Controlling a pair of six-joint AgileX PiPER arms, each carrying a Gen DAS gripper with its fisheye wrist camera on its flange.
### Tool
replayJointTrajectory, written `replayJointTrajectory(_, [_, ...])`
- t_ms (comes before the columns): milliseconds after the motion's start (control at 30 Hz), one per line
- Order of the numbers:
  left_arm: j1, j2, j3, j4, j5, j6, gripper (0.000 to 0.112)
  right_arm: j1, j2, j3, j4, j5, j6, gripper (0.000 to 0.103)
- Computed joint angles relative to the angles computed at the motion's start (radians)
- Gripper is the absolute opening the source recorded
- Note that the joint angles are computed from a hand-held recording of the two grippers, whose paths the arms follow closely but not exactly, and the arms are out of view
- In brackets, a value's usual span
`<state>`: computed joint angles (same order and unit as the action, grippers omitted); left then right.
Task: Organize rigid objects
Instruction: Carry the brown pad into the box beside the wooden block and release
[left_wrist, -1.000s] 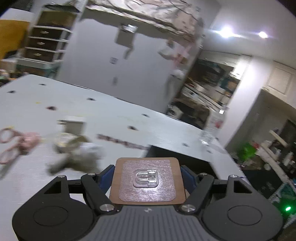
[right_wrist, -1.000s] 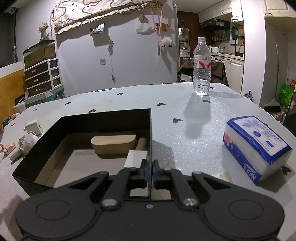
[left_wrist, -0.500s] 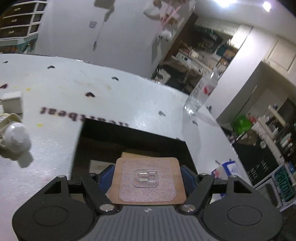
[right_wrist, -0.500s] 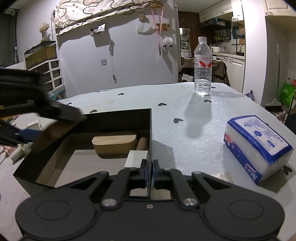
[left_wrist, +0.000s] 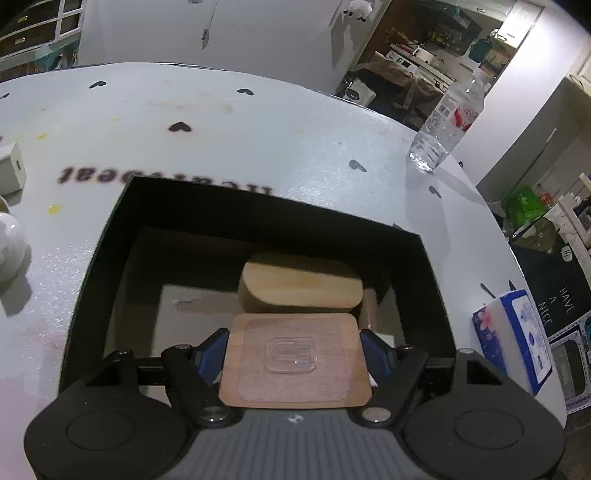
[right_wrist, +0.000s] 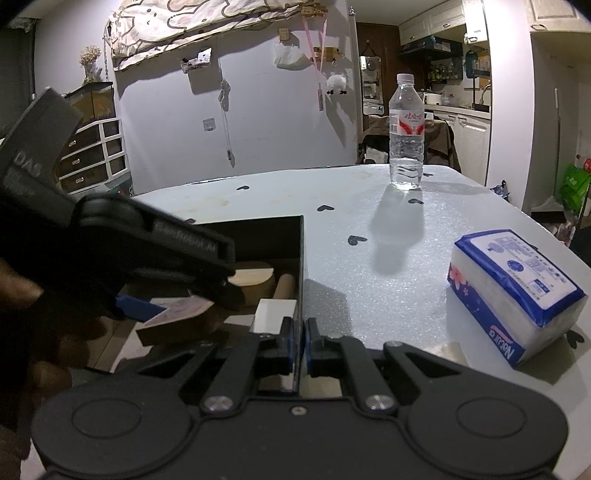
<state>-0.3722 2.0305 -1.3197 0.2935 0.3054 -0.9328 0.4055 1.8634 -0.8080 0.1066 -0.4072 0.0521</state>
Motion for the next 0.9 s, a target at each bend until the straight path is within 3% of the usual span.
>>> replayJointTrajectory(333, [0.009, 0.013, -0.019, -0.191, -0.015, 0.149, 0.080, 0.001, 0.001, -0.001, 0.002, 0.001, -0.002, 0.006])
replayJointTrajectory(500, [0.004, 0.004, -0.010, -0.122, -0.015, 0.123, 0.080, 0.001, 0.001, -0.001, 0.001, 0.001, -0.001, 0.006])
replayJointTrajectory(600, [-0.008, 0.002, -0.005, 0.005, -0.006, 0.051, 0.078, 0.000, 0.001, -0.001, 0.001, 0.001, 0.000, 0.006])
replayJointTrajectory(700, [0.003, 0.005, -0.012, -0.083, 0.004, 0.128, 0.078, 0.000, 0.001, -0.001, 0.001, 0.001, -0.001, 0.006])
replayJointTrajectory(800, [-0.005, 0.007, -0.016, -0.006, 0.016, 0.063, 0.078, -0.002, 0.001, -0.001, -0.001, 0.001, 0.001, 0.006])
replayJointTrajectory(900, [0.010, 0.010, -0.019, -0.118, 0.012, 0.153, 0.078, -0.002, 0.000, 0.000, 0.002, 0.001, -0.004, 0.006])
